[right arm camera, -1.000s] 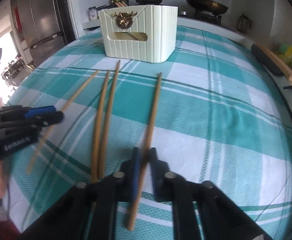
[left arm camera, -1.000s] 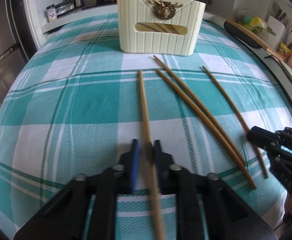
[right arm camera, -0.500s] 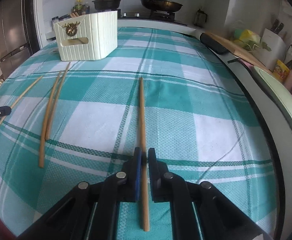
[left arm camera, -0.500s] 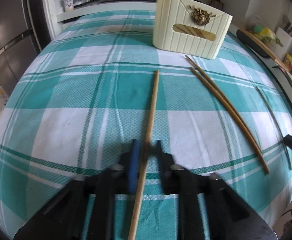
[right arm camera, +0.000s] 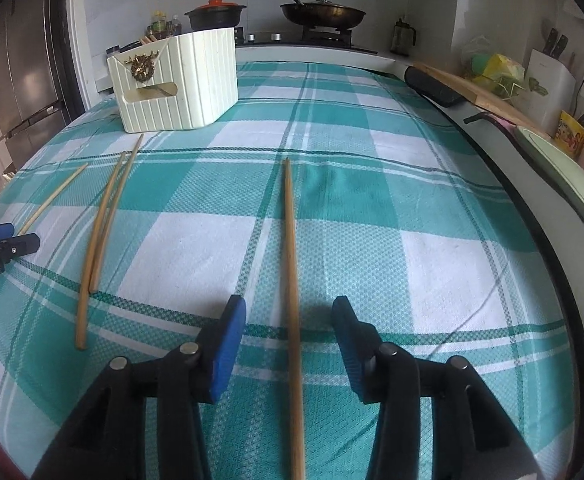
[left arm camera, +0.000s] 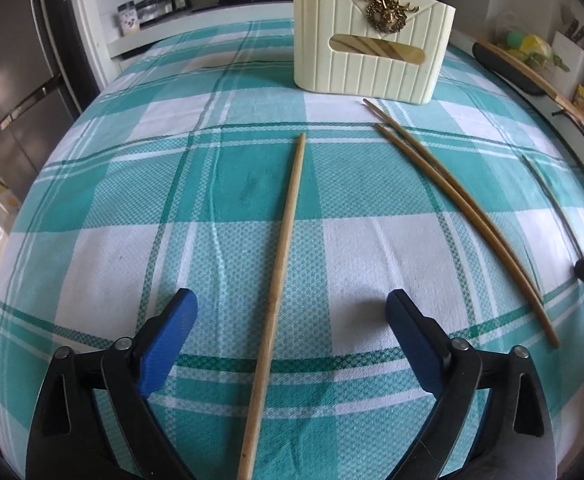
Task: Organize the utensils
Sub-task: 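Grasp one wooden chopstick with the left tool while the right tool grasps another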
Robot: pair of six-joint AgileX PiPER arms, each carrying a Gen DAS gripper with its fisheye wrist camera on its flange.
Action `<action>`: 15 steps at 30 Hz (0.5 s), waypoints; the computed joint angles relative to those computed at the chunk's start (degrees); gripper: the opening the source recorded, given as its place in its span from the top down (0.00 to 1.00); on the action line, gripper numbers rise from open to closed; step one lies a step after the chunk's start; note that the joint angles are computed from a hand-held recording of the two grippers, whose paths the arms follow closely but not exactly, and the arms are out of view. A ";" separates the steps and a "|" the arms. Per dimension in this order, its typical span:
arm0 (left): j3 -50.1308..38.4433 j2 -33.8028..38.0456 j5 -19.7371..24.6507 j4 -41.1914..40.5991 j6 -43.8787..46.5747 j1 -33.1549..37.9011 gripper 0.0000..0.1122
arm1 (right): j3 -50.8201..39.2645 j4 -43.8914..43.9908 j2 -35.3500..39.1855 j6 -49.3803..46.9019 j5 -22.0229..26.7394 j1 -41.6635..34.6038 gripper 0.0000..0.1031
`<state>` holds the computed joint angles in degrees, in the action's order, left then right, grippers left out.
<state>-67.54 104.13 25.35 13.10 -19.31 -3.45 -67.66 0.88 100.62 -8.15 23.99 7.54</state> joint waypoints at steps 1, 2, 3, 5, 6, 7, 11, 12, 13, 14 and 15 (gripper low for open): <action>0.00 0.01 0.01 0.11 -0.22 -0.01 0.13 | 0.09 -0.45 -0.04 0.42 -0.14 0.10 0.55; -0.05 0.10 0.02 0.46 -0.67 -0.05 0.12 | 0.20 -0.63 -0.12 0.55 -0.23 0.12 0.55; -0.01 0.12 -0.05 0.70 -0.95 -0.07 0.11 | 0.35 -0.67 -0.22 0.51 -0.32 0.11 0.55; -0.11 0.31 -0.20 0.91 -1.21 -0.11 0.11 | 0.40 -0.38 -0.21 0.31 -0.35 0.08 0.55; -0.07 0.30 -0.32 0.54 -0.81 -0.01 0.11 | 0.44 -0.40 -0.22 0.38 -0.40 0.12 0.55; -0.14 0.37 -0.35 0.14 -0.38 0.08 0.11 | 0.43 -0.44 -0.22 0.41 -0.40 0.11 0.55; 0.02 0.27 -0.68 -1.95 2.19 0.60 0.11 | 0.40 -0.14 -0.17 0.11 -0.40 0.02 0.55; -0.02 0.26 -0.62 -2.64 3.03 0.76 0.11 | 0.39 0.23 -0.16 -0.08 -0.35 0.00 0.55; -0.08 0.24 -0.48 -3.08 3.60 0.85 0.11 | 0.30 0.54 -0.15 -0.24 -0.19 -0.04 0.55; -0.26 0.27 -0.16 -3.67 4.47 0.92 0.11 | 0.08 1.03 -0.07 -0.73 0.10 -0.23 0.55; -0.66 0.32 0.54 -5.10 6.58 1.18 0.11 | -0.30 1.49 0.07 -1.18 0.67 -0.38 0.55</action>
